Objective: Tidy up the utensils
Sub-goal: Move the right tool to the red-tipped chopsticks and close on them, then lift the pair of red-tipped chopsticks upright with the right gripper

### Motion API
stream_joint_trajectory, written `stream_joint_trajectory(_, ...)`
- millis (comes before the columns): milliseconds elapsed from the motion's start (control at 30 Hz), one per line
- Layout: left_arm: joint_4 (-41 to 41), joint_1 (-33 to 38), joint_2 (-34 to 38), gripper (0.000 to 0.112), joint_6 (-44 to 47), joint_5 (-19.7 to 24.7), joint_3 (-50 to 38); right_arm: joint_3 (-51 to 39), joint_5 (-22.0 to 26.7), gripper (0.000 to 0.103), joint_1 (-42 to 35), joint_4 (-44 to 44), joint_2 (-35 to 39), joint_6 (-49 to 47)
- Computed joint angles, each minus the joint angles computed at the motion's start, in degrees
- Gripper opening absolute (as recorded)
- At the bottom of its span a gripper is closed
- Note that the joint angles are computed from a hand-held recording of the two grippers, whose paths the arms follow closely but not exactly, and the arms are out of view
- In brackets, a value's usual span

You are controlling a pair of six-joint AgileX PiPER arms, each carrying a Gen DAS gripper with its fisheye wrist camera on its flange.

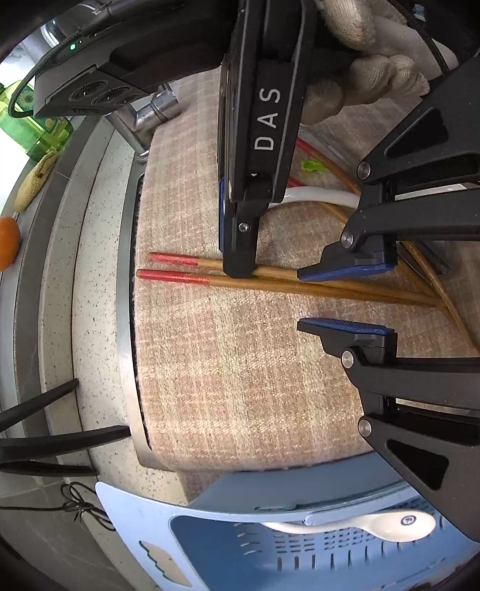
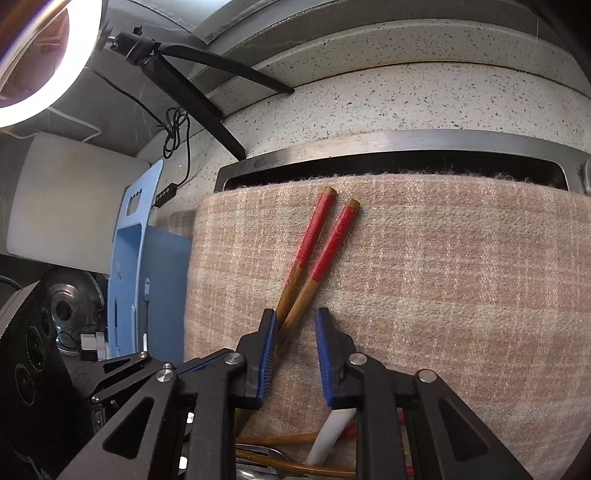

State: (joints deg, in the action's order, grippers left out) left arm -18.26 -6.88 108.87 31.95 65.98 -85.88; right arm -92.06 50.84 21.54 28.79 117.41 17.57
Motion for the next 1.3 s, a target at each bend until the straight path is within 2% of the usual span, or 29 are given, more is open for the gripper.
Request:
stream_joint_trajectory(200,1.7,-2.1,0.8,0.018,-1.9,-2.6,0.1,-2.5,2.9,0.014,0.6,-3.3,0.5,1.3)
stream_joint_trajectory(367,3.8,-4.0,1.8,0.020,-3.5,-5.4,-0.1,-0.5,1.3,0.018,-0.8,1.8,0.2,0.2)
stream_joint_trajectory(533,7.1,-4.7,-0.2,0.019,-6.3,-8.6,2.8,-1.8,2.2,0.018,-0.1,1.3,0.7,1.0)
stream_joint_trajectory(700,5.7,-3.7,0.8,0.019,-5.8,-6.7,1.8,-3.1,2.3,0.018,1.3,-1.8,1.2,2.9)
stream_joint_trajectory(767,6.2,-4.1,2.1,0.019,-6.3,-8.3,1.7,-3.4,2.7,0.012,1.6,-3.3,1.2,3.2)
stream_joint_trajectory(867,5.3,-4.5,2.4,0.019,-5.5,-9.2,1.7,-0.4,1.2,0.011,-0.1,0.9,0.2,1.1)
stream_joint_trajectory(1000,4.8,-3.5,2.4,0.008,-6.5,-9.1,1.4,0.7,0.0,0.011,-0.2,2.0,-0.1,1.4)
stream_joint_trajectory(1167,3.9,-2.6,2.2,0.007,-5.9,-9.3,1.8,-1.8,0.7,0.011,1.2,-1.7,0.8,4.1)
stream_joint_trajectory(1267,3.7,-2.3,1.5,0.007,-5.5,-9.3,2.4,-2.7,2.0,0.012,0.4,0.2,1.5,5.0)
stream_joint_trajectory(1300,3.4,-2.3,1.4,0.007,-5.6,-9.3,2.6,-2.8,2.4,0.016,-0.1,1.6,1.7,5.0)
